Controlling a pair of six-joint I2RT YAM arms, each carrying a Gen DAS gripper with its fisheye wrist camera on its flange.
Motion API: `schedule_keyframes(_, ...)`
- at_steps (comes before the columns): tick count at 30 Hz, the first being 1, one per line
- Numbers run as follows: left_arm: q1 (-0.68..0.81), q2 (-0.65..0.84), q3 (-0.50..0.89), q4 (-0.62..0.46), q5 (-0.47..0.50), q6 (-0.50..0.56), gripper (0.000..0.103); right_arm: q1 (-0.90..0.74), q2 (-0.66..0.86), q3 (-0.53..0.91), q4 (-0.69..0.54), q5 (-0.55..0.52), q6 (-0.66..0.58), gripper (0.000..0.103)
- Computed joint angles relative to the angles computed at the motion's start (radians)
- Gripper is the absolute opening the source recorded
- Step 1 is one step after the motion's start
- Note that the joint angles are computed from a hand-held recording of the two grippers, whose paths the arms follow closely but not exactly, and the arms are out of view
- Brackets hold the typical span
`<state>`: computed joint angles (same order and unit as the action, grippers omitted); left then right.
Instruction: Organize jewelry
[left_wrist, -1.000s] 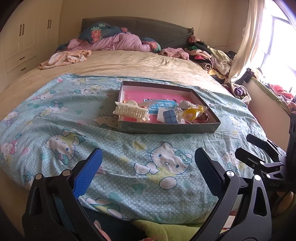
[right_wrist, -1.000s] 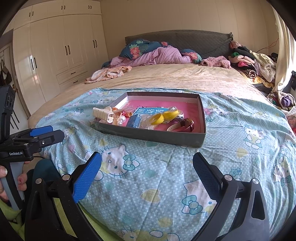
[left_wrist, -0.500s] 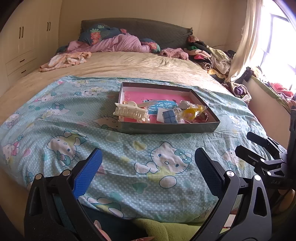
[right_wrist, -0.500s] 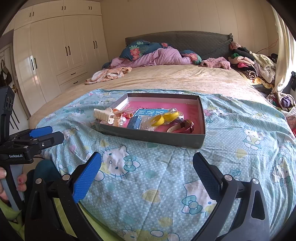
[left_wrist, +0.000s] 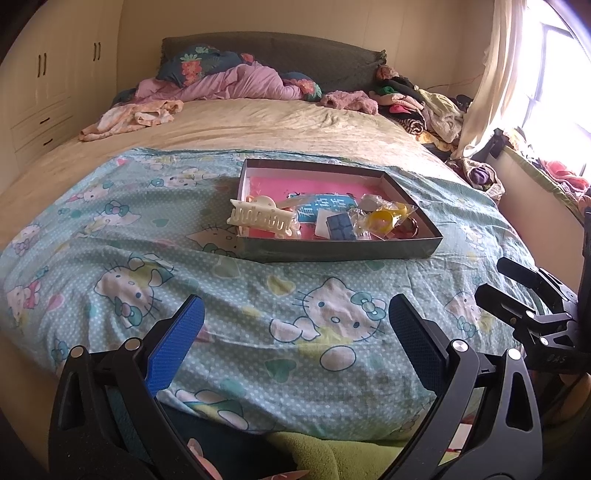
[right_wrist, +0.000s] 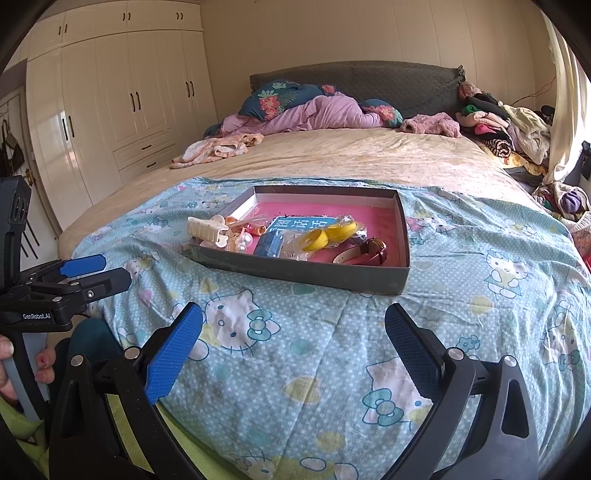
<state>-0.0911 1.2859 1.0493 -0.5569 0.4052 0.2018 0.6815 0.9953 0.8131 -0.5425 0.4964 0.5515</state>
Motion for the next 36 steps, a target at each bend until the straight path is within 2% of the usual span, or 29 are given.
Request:
schedule_keyframes(14, -0.007, 0.010, -0.002, 0.005, -0.022, 0.007, 0.093, -0.003, -0.003, -0.006, -0.001, -0.008, 0.006, 0.098)
schedule_keyframes(23, -0.004, 0.014, -0.011, 0.005, -0.003, 0.020, 0.093, -0.009, -0.004, -0.020, 0.002, -0.014, 0.012, 0.098)
schedule_keyframes(30, 0.012, 0.074, -0.003, 0.010, -0.030, 0.020, 0.093, -0.117, -0.030, -0.057, -0.001, -0.079, 0.020, 0.098)
schedule_keyframes(36, 0.070, 0.225, 0.082, 0.026, -0.111, -0.008, 0.093, -0.374, -0.069, -0.119, 0.000, -0.164, -0.041, 0.098)
